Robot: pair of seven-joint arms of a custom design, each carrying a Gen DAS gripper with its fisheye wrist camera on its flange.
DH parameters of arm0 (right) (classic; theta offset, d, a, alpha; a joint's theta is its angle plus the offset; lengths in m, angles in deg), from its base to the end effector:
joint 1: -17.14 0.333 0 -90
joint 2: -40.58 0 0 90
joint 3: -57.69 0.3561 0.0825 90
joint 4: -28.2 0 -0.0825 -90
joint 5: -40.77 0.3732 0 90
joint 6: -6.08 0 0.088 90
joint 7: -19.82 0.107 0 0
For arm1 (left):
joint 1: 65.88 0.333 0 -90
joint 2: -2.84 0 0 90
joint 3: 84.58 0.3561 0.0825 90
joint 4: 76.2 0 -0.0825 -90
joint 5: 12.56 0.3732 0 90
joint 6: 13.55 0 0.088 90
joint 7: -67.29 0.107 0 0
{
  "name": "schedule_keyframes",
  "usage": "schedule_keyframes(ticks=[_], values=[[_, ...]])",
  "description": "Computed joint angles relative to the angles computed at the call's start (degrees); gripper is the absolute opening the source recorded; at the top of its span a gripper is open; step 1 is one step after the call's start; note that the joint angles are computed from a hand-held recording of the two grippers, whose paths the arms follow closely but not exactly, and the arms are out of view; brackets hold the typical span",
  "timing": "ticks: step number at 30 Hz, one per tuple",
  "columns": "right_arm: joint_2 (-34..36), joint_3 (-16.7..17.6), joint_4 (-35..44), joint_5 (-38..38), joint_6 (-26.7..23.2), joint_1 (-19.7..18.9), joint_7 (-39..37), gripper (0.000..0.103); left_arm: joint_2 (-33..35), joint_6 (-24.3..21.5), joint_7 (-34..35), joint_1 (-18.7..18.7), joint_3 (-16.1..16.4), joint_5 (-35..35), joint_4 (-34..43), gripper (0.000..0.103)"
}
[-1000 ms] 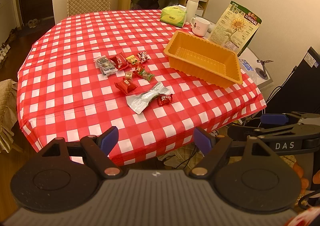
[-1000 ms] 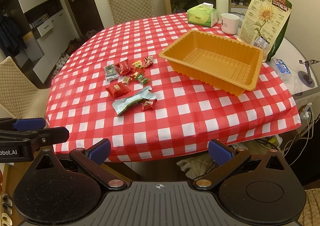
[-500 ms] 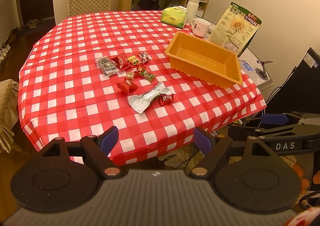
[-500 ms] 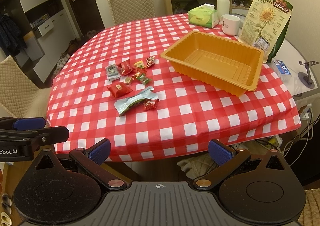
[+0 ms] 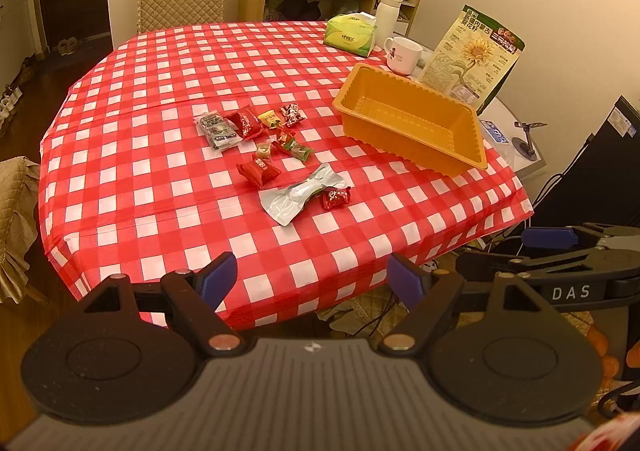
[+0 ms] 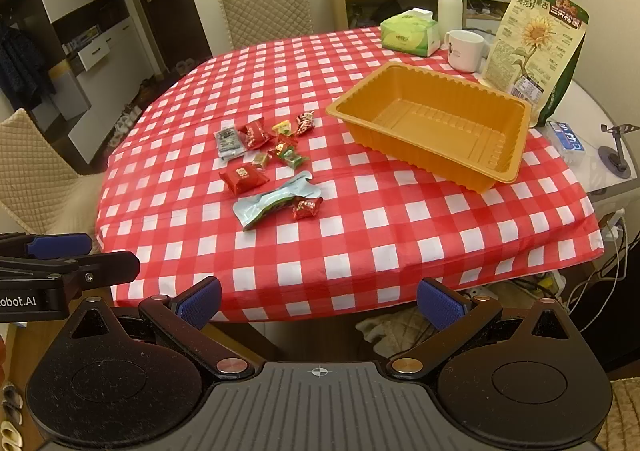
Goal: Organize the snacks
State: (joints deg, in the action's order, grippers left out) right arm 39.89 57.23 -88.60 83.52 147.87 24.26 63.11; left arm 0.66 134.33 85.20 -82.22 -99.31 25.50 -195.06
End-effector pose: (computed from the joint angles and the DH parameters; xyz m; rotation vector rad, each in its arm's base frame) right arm 0.5713 0.0647 0.5409 -2.0517 1.3060 -0.1763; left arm 0.4805 -0.3045 0.5480 -2.0416 1.6024 -0.7738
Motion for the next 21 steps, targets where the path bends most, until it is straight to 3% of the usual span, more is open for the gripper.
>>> schedule_keyframes(ticks=[18, 21], values=[[1.5, 0.2, 1.1, -0.3, -1.0, 0.2, 0.8, 0.103, -0.3, 0.1, -0.4, 1.0, 0.6, 0.3, -1.2, 0.081], [2.2, 0.4, 1.2, -0.2, 0.7, 0.4, 0.0, 0.103, -0.3, -0.5, -1.2, 1.3, 0.7, 1.2, -1.2, 0.083]])
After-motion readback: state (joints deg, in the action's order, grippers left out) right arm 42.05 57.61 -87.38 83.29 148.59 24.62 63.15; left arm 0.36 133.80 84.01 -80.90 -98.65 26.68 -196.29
